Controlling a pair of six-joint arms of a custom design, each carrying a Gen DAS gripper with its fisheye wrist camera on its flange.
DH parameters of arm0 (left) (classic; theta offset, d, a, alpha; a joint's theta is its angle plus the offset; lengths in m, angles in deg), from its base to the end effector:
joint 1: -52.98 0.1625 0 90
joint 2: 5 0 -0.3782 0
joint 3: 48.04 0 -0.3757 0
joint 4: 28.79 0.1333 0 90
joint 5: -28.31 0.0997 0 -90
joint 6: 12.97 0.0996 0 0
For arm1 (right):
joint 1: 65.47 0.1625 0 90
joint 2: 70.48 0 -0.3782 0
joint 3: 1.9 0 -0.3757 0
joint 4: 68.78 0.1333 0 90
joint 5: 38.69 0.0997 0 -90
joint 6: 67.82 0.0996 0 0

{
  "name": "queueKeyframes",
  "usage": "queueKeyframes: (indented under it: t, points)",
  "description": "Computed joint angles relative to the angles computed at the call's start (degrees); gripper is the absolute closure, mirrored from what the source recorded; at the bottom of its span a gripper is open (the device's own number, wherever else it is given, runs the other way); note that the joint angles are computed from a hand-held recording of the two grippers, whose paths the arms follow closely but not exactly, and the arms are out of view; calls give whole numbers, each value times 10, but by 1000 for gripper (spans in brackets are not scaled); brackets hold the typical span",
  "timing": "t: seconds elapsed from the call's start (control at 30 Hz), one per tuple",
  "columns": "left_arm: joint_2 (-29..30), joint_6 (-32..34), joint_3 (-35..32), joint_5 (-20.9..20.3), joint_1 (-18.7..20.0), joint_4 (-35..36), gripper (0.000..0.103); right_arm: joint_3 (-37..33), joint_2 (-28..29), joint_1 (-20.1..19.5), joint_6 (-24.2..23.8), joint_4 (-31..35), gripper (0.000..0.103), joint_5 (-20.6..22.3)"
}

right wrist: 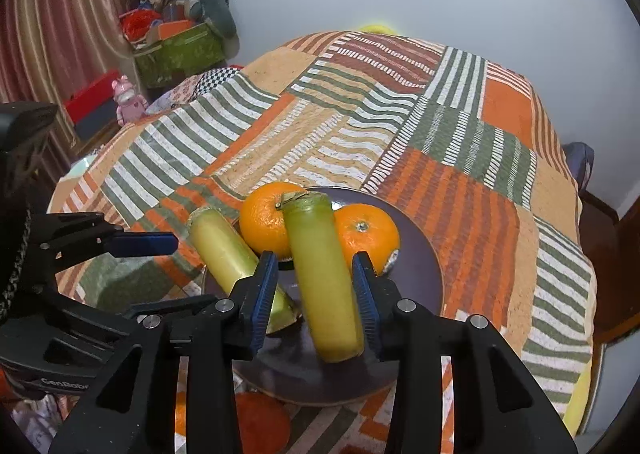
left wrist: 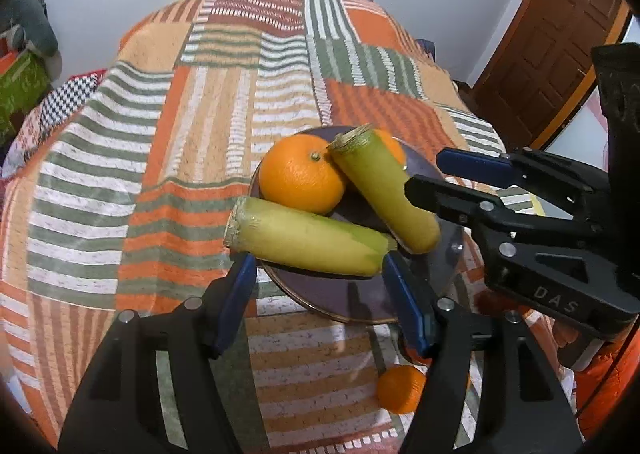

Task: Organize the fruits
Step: 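Open both grippers and withdraw from the plate, then grasp a red tomato with the left gripper while the right grasps another tomato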

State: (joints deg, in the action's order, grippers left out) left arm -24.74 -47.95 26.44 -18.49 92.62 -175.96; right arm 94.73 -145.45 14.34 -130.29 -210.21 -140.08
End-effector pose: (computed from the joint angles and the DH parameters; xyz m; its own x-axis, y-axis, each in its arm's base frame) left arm -0.3917 -0.5861 -0.0848 -0.8404 0.0794 -0.5361 0.3510 0.8334 -0.4268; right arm 0.0088 -0.5932 0.3538 -0.5741 -0.6328 0.5195 -0.7692 0.6343 -0.0775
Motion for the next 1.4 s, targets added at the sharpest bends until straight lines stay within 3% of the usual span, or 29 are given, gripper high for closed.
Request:
queueKeyframes:
  t: [0.17,0.33,0.63,1.03,1.4]
  points:
    - [-11,-4,20,21,-25,-2,37,19,-38,-8,4,-2,65,14]
    - [-19,-14,39,42,-49,-5,30,35,-85,-24,10,-4,58,40]
    - [-13,-39,39,38,-73,18,27,52,-141,-66,13,-6,52,49]
    - [44,-68,-26,6,-71,85,27,58,-148,-119,13,34,52,44]
    - [84,-60,-77,-14,-58,109,30,53,-133,-143,26,75,56,36]
